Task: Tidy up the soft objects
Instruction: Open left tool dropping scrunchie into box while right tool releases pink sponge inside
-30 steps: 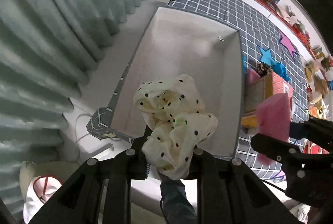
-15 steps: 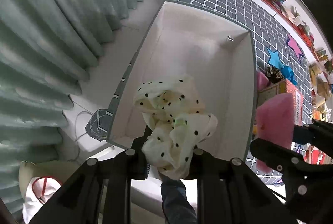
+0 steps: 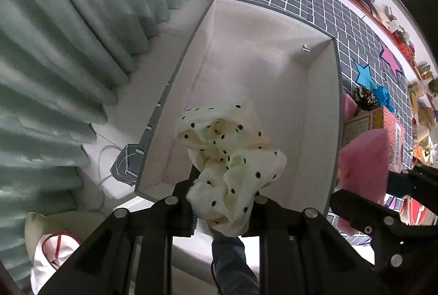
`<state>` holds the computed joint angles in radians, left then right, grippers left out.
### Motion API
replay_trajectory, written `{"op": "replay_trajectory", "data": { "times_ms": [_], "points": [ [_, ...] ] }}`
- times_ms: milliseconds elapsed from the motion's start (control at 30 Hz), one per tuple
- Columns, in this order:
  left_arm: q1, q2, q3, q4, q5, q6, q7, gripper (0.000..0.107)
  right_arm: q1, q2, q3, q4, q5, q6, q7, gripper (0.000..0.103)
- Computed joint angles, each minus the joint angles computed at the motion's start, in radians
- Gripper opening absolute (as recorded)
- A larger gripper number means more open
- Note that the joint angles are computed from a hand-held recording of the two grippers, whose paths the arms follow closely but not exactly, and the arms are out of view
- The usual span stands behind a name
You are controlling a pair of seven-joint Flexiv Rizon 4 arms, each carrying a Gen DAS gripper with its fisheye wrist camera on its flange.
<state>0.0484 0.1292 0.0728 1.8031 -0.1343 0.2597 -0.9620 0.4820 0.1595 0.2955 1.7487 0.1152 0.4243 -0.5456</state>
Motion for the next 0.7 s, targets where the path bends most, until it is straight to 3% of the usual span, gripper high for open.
{"op": "replay_trajectory", "data": {
  "times_ms": [700],
  "points": [
    [0.000,-0.020,-0.006,0.003,0.029,0.003,-0.018,0.022,-0.002,-0.012,-0.004,0.004,0.000,-0.002,-0.007,0.046]
  ]
}}
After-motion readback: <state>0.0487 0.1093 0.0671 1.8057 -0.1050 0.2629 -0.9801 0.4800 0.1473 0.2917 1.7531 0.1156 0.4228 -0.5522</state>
